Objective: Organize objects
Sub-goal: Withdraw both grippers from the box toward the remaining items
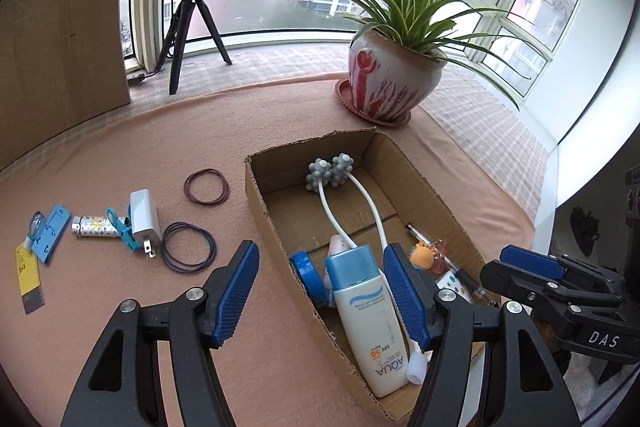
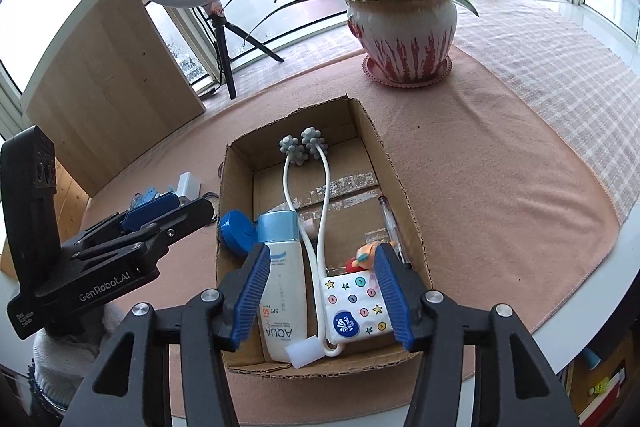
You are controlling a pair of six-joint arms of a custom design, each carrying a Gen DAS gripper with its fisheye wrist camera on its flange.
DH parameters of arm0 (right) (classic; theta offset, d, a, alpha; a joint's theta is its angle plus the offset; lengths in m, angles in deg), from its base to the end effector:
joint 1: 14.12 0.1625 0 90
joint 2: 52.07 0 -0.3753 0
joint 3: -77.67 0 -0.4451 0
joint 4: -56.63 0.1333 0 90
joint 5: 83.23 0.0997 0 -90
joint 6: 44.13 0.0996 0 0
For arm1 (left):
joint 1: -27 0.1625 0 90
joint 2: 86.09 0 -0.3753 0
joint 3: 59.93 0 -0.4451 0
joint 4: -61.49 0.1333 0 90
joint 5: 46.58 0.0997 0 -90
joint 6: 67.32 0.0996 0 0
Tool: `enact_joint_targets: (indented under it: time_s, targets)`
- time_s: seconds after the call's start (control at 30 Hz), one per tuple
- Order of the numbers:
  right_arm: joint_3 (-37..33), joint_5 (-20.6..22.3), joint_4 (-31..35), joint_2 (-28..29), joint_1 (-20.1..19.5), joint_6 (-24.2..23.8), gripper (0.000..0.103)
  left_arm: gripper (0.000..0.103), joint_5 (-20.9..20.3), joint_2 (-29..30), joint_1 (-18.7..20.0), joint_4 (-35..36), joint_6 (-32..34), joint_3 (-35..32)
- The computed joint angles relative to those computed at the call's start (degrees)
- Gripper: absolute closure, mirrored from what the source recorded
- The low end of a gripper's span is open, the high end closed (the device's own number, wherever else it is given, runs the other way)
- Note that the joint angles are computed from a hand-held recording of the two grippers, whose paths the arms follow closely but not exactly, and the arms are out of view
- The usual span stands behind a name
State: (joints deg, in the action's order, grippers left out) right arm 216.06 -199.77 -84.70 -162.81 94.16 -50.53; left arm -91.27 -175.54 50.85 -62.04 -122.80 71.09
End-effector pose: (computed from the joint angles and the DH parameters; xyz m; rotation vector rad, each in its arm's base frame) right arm 0.2062 -0.3410 0.2654 0.4398 -2.6255 0.6193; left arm -0.3067 -0.3587 0.1591 0.3072 2.4967 -0.8301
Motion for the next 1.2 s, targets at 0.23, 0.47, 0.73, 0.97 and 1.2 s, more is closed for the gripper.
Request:
enact_joint_targets:
  time_s: [0.23, 0.47, 0.73, 0.97, 1.2]
  targets:
    - [-0.5, 0.7, -0.3, 1.7, 0.7, 0.8, 0.051, 0.035, 1.2, -4.4, -1.0, 5.1, -3.7, 1.5]
    - [-0.8, 1.7, 0.1, 3.5, 2.2, 1.3, 0.051, 0.035, 1.7, -10.3, -2.0, 12.1, -8.8, 3.7]
    - [-1.1, 3.0, 0.4, 7.0, 4.6, 2.2, 0.051, 0.035, 1.6, -21.7, -3.0, 25.5, -18.6, 7.5]
    - [-2.4, 3.5, -0.3, 12.3, 7.5, 1.9, 0.051, 0.035, 1.3, -33.5, -3.8, 40.2, -28.6, 10.4]
    - [-5.4, 4.4, -1.9, 20.4, 9.5, 0.8, 0.051, 0.035, 0.6, -42.8, -4.8, 53.8, -36.9, 11.6]
